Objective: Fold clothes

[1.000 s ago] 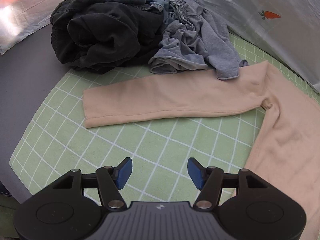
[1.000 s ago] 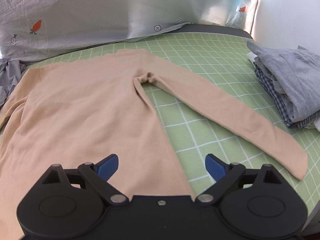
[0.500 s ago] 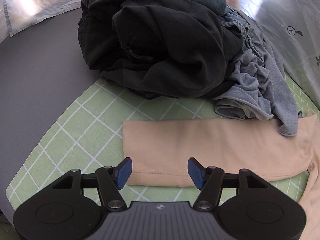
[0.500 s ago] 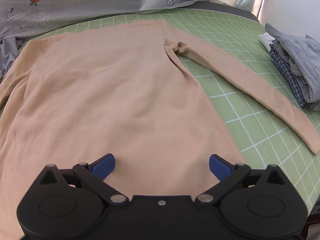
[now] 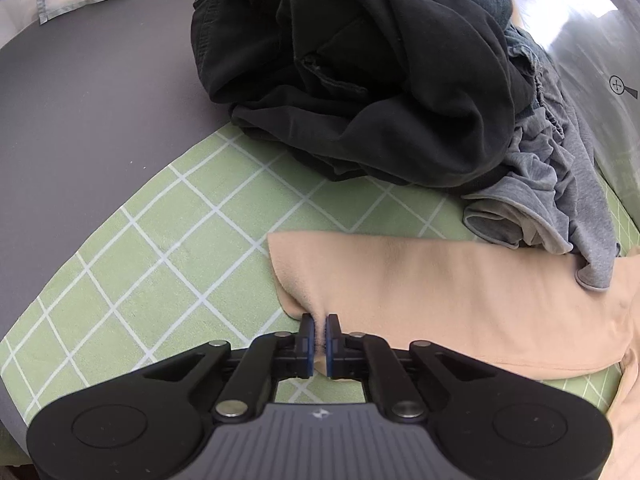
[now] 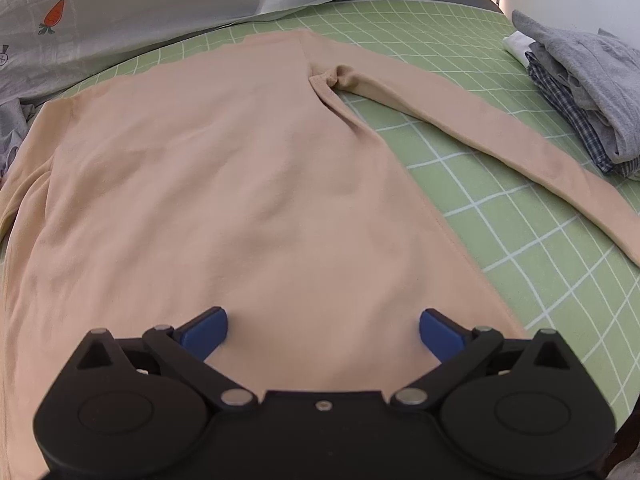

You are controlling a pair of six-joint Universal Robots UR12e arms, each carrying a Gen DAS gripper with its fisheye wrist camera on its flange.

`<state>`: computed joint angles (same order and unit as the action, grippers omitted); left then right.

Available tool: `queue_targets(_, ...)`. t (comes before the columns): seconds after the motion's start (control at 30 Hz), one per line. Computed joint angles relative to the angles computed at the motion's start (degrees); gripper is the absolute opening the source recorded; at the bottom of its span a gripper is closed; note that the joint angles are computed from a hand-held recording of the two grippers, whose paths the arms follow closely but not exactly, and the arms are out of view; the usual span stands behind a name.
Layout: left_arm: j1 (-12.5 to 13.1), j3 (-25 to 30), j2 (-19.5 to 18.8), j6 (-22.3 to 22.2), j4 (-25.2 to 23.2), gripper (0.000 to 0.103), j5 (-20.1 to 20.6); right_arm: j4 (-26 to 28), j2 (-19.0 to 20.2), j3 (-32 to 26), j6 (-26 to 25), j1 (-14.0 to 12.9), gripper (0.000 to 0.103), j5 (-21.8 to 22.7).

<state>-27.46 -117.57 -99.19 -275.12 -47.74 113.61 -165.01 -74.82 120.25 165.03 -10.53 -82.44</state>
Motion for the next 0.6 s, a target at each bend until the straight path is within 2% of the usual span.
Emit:
queue_targets(0.23, -3.7, 1.8, -0.2, -6.7, -6.1, 0.006, -0.1, -0.3, -0.3, 0.7, -3.4, -1.3, 0.103, 2.9)
queue_targets(0.33, -5.2, 2.3, -0.4, -9.1, -7.1, 0.007, 0.3, 0.0, -0.5, 0.9, -5.9, -2.1, 0.103, 4.8)
queue_targets(0.43, -6.2, 2.9, -0.4, -11.1, -7.2, 0.011, 0.4, -2.1, -0.9, 1.7, -8.5, -3.4, 0.102, 7.0)
queue_targets(0.5, -7.5, 4.2, -0.9, -10.2, -6.7, 0.013, 2.5, -4.6, -1.2, 2.1, -10.0, -4.5, 0.101, 7.8)
queue_targets(0.53, -8.2, 4.9, -1.2, -9.6, -6.3, 0.020, 3.7, -4.9, -1.3, 2.0, -10.6, -5.0, 0.101, 7.7)
queue_targets(0.6, -9.3, 6.6, -2.6, -4.9, -3.2, 0.025, 4.8, -4.4, -1.2, 1.3, -11.7, -5.9, 0.098, 6.7)
